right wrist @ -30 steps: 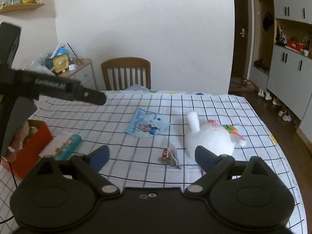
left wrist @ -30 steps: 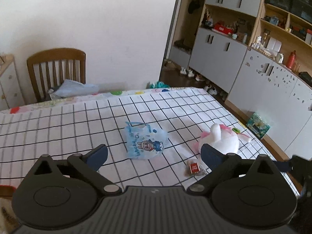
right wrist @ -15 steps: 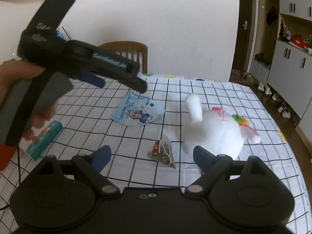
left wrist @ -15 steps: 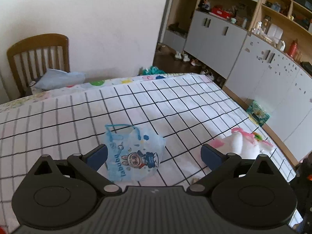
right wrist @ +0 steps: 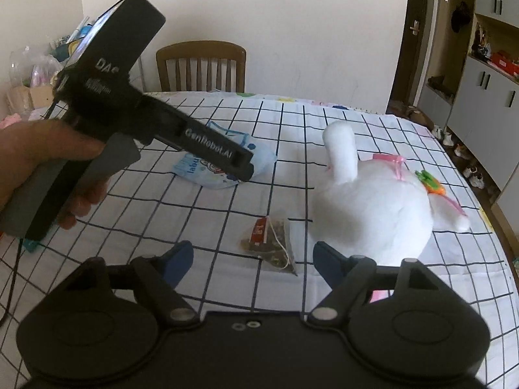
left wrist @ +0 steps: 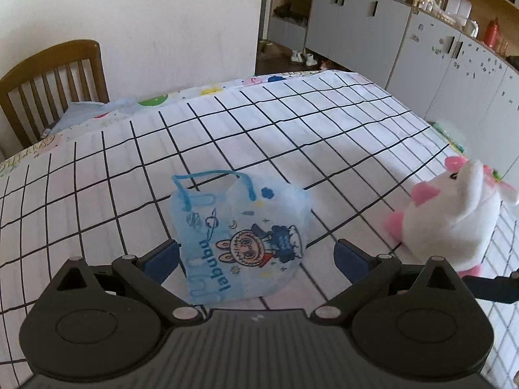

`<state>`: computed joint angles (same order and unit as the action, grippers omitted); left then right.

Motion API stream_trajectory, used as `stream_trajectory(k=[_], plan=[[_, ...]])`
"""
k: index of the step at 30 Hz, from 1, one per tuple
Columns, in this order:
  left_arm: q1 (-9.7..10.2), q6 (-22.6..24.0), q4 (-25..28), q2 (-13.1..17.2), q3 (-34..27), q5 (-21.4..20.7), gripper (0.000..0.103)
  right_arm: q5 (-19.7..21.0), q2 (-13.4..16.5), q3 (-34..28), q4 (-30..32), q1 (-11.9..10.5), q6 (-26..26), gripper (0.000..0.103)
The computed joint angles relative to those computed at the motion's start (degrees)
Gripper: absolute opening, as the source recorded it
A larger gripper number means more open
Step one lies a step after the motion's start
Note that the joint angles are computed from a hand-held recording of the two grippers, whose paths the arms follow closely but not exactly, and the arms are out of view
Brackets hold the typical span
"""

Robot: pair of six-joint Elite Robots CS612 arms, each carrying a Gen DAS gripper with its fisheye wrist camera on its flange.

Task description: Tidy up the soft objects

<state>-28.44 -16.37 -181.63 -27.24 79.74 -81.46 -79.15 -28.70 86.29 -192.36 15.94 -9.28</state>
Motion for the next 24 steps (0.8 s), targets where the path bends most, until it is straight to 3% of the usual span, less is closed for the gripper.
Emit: stream_trajectory(k=[8,17,21,24], plan=[[-0.16,1.08,-0.18,1.07,-1.13,1.37,0.098,-1.31,1.28,-2.39,2.23,0.36,0.49,0.070],[-0.50,3.67,-0.88,1.88,-2.07,2.34,0.063,-2.33,1.91,-3.44,3.51,0.73,-0.42,0.051],[-0.48,2.39,-1.42,1.85,-1.92,3.57,0.041,-3.39,2.09,-3.67,3.34,0.79,-0.32,0.042],[-0.43,1.76,-1.53,1.76,-1.74,4.38,0.031,-4.30,2.21,-3.82,3.14,0.88,-0.39,0.036]])
